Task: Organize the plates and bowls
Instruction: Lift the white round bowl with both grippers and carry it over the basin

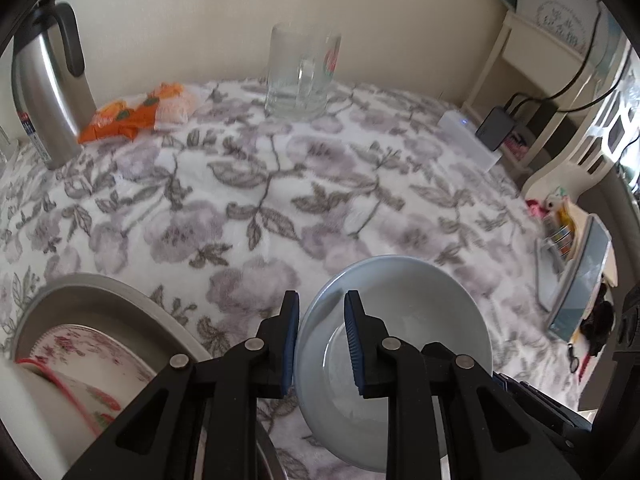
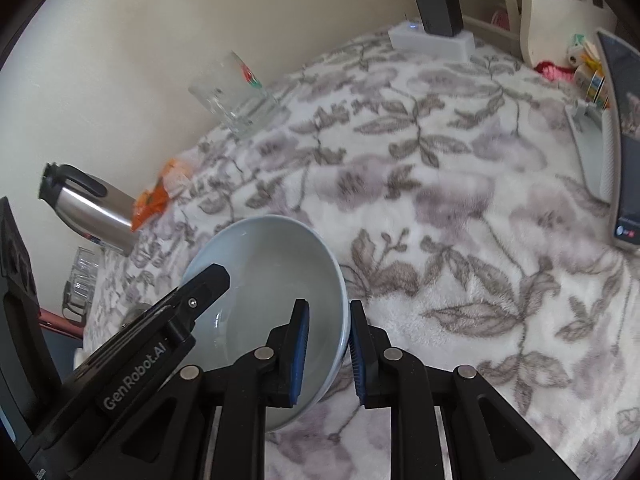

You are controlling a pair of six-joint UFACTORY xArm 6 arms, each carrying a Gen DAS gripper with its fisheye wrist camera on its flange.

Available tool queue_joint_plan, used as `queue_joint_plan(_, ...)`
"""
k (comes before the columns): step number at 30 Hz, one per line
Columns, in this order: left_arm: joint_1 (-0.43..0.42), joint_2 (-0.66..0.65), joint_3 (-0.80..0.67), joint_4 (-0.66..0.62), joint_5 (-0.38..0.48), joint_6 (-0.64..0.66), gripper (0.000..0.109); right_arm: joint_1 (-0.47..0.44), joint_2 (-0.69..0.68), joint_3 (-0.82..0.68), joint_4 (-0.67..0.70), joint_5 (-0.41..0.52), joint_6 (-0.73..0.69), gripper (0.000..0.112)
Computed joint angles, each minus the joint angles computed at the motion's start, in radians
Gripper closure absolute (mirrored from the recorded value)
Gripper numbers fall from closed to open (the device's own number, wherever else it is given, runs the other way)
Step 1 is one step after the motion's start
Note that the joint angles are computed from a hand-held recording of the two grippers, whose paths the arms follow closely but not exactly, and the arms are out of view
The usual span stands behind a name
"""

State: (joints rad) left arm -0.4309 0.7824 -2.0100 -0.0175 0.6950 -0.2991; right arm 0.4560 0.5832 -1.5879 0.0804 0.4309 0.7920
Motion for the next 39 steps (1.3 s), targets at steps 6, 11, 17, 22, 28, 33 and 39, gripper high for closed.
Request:
queue_joint_plan(6,0.005,-0.085,0.080,-0.015,-0.053,0.011,0.085,0.013,-0.043,0.015,-0.028,-0.007,0.029,0.091)
queue_joint_plan(11,0.018,-0.165,0.157,-0.031,-0.092,0.016,0.085,0.031,-0.073,-0.005,-0.124,0.007,0.096,0.091)
queue_joint_plan(17,0.042,-0.273,0.265,-0.065,-0.143,0.016,0.085,0.064,-0.088,-0.051,-0.181,0.028,0.122,0.091)
queue_joint_plan(22,0.066,-0.380,0.381,-0.062,-0.199,-0.001,0.085,0.104,-0.072,-0.119,-0.193,0.063,0.116,0.091)
queue_joint_plan(28,0.111,-0.493,0.506,-0.062,-0.244,-0.016,0.085,0.151,-0.016,-0.220,-0.157,0.089,0.080,0.091)
queue_joint_plan(33,0.154,-0.557,0.588,-0.152,-0.266,0.031,0.085,0.183,0.033,-0.307,-0.139,0.118,0.056,0.091)
queue_joint_plan(39,0.198,-0.622,0.676,-0.243,-0.288,0.070,0.085,0.220,0.115,-0.449,-0.137,0.194,0.032,0.091)
